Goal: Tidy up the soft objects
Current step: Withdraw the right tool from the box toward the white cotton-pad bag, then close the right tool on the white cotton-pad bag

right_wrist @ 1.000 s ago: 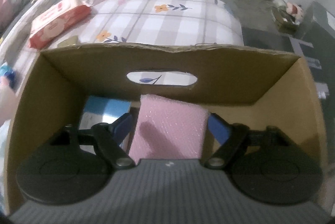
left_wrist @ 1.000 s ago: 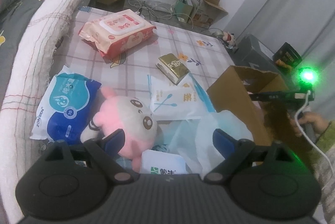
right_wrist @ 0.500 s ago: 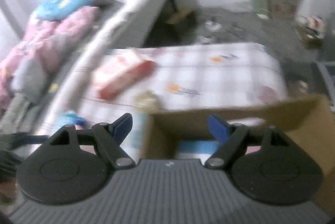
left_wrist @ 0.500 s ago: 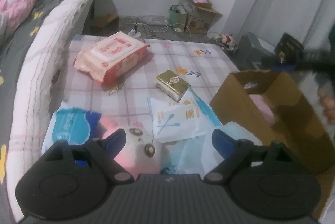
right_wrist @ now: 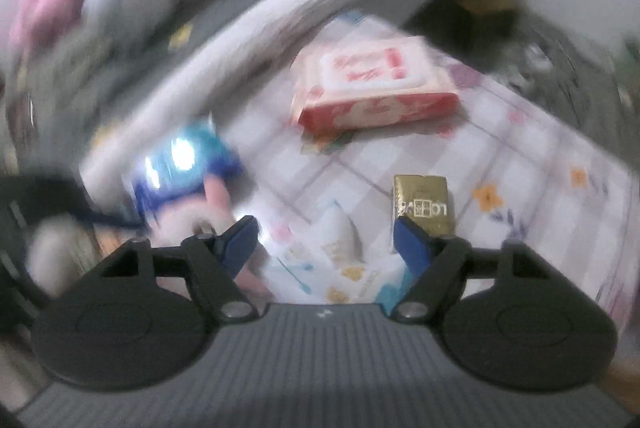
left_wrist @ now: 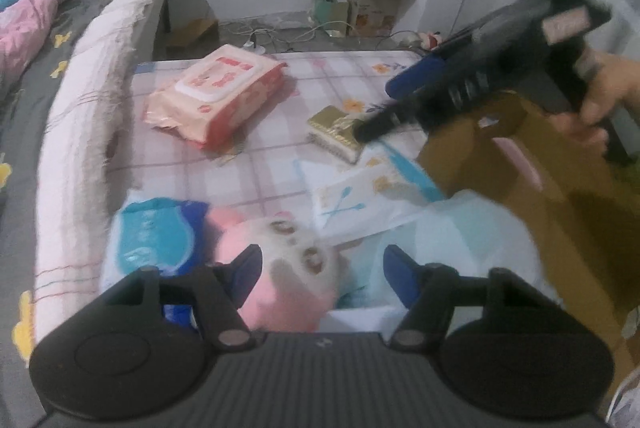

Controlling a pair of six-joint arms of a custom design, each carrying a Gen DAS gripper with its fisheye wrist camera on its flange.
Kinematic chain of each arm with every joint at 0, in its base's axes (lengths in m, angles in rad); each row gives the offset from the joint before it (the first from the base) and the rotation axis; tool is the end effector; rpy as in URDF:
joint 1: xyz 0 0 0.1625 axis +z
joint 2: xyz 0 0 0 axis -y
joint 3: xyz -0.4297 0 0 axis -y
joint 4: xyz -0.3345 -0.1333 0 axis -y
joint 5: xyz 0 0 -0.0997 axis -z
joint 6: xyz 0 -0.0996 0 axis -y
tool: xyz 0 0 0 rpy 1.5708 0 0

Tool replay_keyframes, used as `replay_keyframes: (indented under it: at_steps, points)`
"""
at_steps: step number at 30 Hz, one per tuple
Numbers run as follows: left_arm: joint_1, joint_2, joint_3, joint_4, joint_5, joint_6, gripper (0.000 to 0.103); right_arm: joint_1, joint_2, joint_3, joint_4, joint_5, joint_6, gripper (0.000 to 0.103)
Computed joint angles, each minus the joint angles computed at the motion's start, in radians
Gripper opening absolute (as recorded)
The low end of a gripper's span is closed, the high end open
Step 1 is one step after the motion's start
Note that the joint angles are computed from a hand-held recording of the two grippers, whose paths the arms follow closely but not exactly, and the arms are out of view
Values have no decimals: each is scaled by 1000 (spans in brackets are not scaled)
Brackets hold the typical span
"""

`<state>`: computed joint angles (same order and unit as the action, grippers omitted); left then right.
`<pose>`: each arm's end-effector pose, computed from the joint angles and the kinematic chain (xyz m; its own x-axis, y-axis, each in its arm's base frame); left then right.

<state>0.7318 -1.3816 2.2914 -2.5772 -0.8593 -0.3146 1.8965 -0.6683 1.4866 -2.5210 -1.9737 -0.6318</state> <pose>-0.1596 -0.4099 0.2550 -0.7549 0.2900 -0.5882 0.5331 0.7938 -0.2928 0.3058 -0.6110 0.1069 -0.5293 -0.7528 0.3913 -0.7805 0.6129 0.1234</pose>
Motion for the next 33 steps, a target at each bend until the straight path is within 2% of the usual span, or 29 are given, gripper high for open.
replay_keyframes:
  at_steps: [4, 7, 11, 13, 14, 18, 21, 26, 30, 33]
  points:
    - [13, -57, -2, 45, 40, -2, 70, 11, 82, -62, 77, -117, -103, 82]
    - [21, -82, -7, 61, 59, -10, 70, 10, 150, -109, 134, -190, -125, 82]
    - [33, -97, -9, 57, 60, -9, 70, 7, 202, -132, 173, -238, -134, 81]
    - [39, -98, -6, 45, 57, -10, 70, 8, 210, -131, 164, -236, -121, 75]
    - [44, -97, -6, 38, 53, -9, 70, 10, 209, -123, 141, -239, -124, 66]
    - [47, -99, 1, 21, 47, -11, 70, 7, 177, -96, 67, -181, -96, 35]
    - [41, -104, 15, -1, 44, -18, 70, 3, 136, -46, -22, -119, -94, 29]
    - [23, -111, 35, -10, 40, -43, 70, 4, 90, 11, -131, -60, -60, 27]
    - [-5, -136, 55, -4, 24, -66, 70, 18, 42, 60, -201, -11, -4, 25]
    - [-32, -164, 69, 19, 17, -90, 70, 32, -5, 93, -227, 63, 66, 25]
